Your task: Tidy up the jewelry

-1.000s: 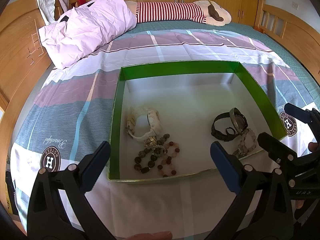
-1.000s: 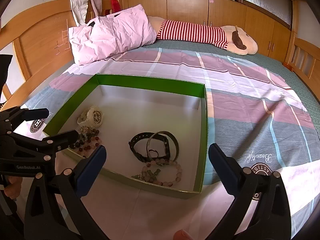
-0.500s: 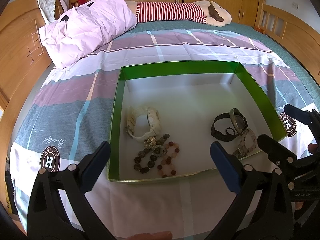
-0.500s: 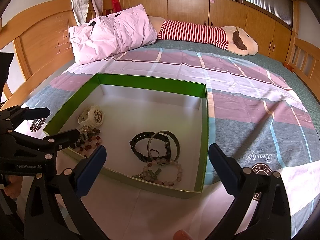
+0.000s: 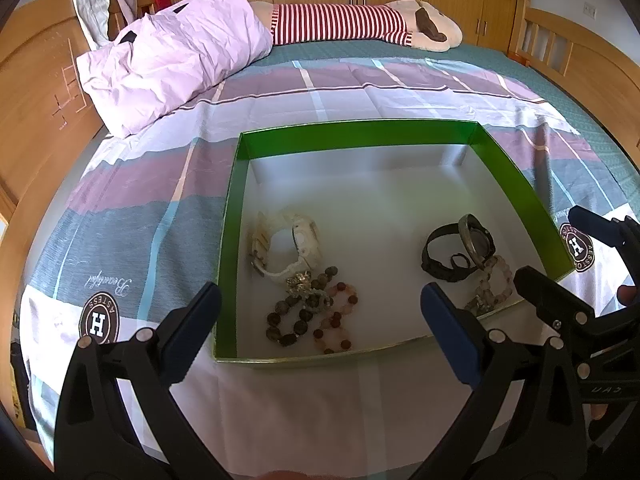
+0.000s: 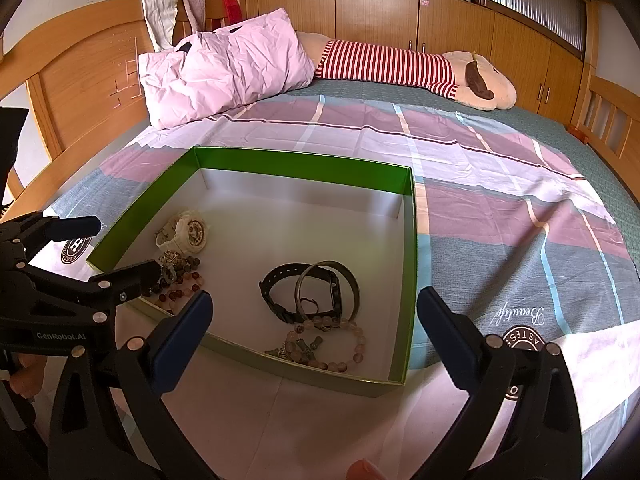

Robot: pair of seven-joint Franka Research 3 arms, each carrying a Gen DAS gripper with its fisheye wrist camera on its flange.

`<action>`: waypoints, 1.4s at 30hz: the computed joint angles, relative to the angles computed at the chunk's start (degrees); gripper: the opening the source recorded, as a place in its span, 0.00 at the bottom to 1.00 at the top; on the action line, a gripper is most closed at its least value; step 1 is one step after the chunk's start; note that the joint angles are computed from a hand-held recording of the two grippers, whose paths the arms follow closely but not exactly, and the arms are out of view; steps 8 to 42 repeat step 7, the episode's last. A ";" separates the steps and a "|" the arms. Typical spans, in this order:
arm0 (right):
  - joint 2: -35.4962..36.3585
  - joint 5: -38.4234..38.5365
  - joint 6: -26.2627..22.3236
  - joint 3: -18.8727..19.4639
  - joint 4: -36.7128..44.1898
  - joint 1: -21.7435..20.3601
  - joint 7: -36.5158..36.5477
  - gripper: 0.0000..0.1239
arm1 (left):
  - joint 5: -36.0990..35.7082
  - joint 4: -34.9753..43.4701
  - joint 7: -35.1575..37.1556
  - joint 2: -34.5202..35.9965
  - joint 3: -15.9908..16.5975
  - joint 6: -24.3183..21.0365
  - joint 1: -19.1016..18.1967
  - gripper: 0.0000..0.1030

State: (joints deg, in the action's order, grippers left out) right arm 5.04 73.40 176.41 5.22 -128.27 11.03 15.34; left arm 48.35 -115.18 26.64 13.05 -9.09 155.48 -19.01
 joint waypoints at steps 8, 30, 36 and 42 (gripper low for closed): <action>-0.22 2.48 0.48 0.25 0.27 -0.24 -2.30 0.82 | -0.72 -0.22 0.44 -0.25 -0.05 0.07 0.10 0.98; -0.22 2.48 0.48 0.25 0.27 -0.24 -2.30 0.82 | -0.72 -0.22 0.44 -0.25 -0.05 0.07 0.10 0.98; -0.22 2.48 0.48 0.25 0.27 -0.24 -2.30 0.82 | -0.72 -0.22 0.44 -0.25 -0.05 0.07 0.10 0.98; -0.22 2.48 0.48 0.25 0.27 -0.24 -2.30 0.82 | -0.72 -0.22 0.44 -0.25 -0.05 0.07 0.10 0.98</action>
